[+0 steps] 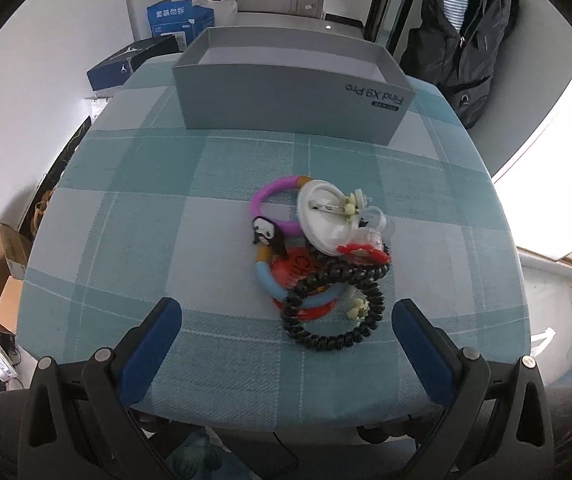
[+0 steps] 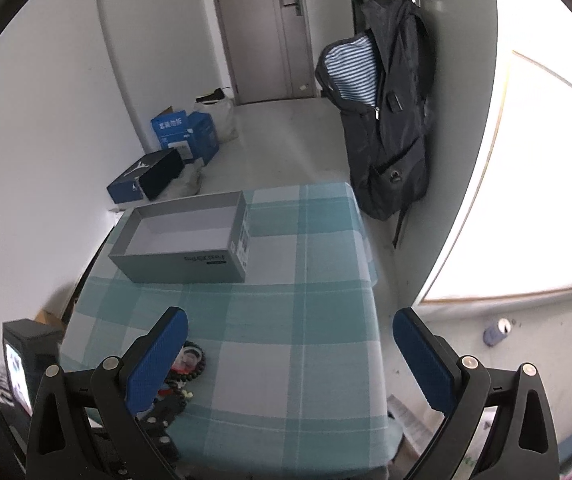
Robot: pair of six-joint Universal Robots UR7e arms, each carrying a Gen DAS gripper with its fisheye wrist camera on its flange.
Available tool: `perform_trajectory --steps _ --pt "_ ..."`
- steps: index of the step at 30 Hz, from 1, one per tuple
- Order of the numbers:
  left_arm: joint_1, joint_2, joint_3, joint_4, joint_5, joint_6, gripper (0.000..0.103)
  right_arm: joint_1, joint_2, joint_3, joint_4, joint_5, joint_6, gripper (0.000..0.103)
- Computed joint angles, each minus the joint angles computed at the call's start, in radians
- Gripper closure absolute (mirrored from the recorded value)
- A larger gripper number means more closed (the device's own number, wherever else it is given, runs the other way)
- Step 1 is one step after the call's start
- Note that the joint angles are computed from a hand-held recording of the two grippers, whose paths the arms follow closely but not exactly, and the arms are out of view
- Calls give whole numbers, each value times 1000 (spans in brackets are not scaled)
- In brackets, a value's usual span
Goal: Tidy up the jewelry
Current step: 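Reach the left gripper to the black coiled hair tie and grasp it, then carry the hair tie into the grey box while the right gripper grasps a red charm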
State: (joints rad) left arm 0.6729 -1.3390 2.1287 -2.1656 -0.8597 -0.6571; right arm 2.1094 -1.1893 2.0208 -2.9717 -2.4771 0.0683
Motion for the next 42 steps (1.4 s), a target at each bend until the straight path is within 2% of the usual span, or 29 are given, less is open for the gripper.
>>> perform_trajectory --steps 5,6,10,15,32,36,39,42 --pt "-15 33 -18 52 11 6 2 -1 -6 0 -1 13 -1 0" --pt "-15 35 -21 62 7 2 10 -2 -7 0 1 14 0 0" --pt "19 31 -35 90 -11 11 28 -9 -19 3 24 24 20 0" --pt "15 16 -31 75 -40 39 55 -9 -23 3 24 27 28 0" --pt "19 -71 -32 -4 -140 97 57 -11 -11 2 45 14 52 0" --pt "27 -122 -38 -43 -145 115 57 -29 -25 8 73 69 82 0" --pt "49 -145 -49 -69 -148 109 57 -47 -36 15 85 143 93 0" --pt "67 -150 -59 -82 -120 114 57 -66 -36 12 113 225 110 0"
